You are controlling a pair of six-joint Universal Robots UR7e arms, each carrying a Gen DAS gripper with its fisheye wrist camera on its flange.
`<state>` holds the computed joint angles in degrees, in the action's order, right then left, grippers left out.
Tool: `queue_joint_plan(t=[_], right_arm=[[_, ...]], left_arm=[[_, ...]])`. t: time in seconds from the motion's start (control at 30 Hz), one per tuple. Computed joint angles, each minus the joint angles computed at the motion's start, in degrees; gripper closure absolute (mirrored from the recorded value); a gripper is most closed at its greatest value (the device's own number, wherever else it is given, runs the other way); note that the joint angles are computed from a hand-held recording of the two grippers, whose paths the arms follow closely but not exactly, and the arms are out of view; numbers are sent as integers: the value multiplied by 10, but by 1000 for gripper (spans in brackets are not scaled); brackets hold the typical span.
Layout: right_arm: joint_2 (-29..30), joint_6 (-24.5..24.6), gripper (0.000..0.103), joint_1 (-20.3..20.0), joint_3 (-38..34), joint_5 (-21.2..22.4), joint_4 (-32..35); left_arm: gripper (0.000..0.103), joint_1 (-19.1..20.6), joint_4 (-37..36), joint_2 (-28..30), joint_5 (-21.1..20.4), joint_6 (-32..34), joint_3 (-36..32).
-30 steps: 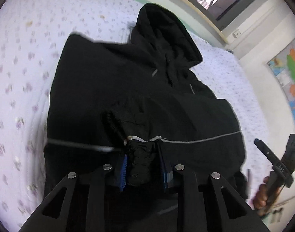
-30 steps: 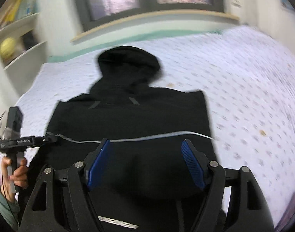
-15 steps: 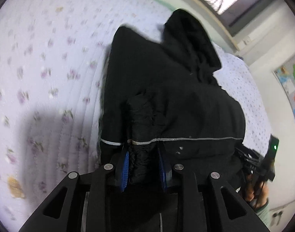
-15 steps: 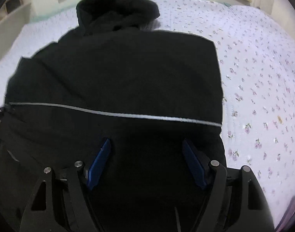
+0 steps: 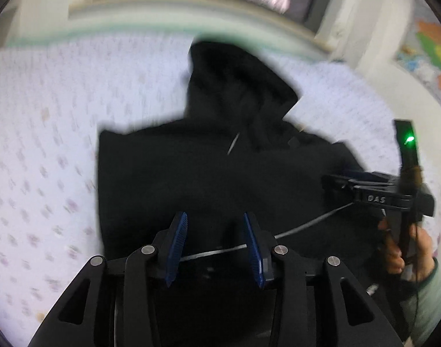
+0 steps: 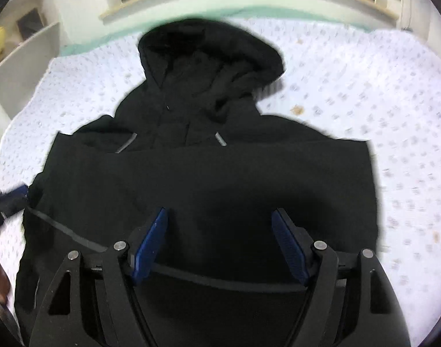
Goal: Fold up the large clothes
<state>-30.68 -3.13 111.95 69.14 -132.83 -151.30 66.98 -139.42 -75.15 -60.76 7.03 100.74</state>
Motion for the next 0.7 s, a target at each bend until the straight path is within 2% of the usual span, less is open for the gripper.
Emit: queue_joint_plan(t=[0.03, 0.1, 0.2, 0.3, 0.37, 0.43, 0.57, 0.63, 0.67, 0.7], right_arm=[[13, 6, 25, -6, -13, -9, 21], [17, -3, 25, -12, -6, -1, -1], [18, -21, 25, -16, 1, 4, -25], [12, -14, 25, -15, 4, 9, -18], [-13, -15, 25, -7, 35, 19, -27], [-48, -35, 25, 5, 85, 43, -65], [-96, -56, 25, 30, 175, 18, -119], [-115, -39, 25, 26, 214, 19, -120], [-111, -26, 25, 22, 222, 1, -112], [-102, -30, 26, 20, 227, -6, -129]], left_arm=[[64, 16, 15, 21, 8, -16, -12], [67, 30, 6, 34, 3, -13, -13], [67, 20, -11, 37, 27, 3, -5], [67, 13, -32, 25, 24, 17, 9], [67, 7, -22, 8, 4, 11, 9], [67, -3, -28, -25, -34, 22, 21], [62, -18, -31, -71, -36, 20, 50], [61, -13, -25, -70, -24, 8, 58], [61, -1, -9, -58, -10, -13, 55], [61, 12, -3, -46, -19, -28, 52]])
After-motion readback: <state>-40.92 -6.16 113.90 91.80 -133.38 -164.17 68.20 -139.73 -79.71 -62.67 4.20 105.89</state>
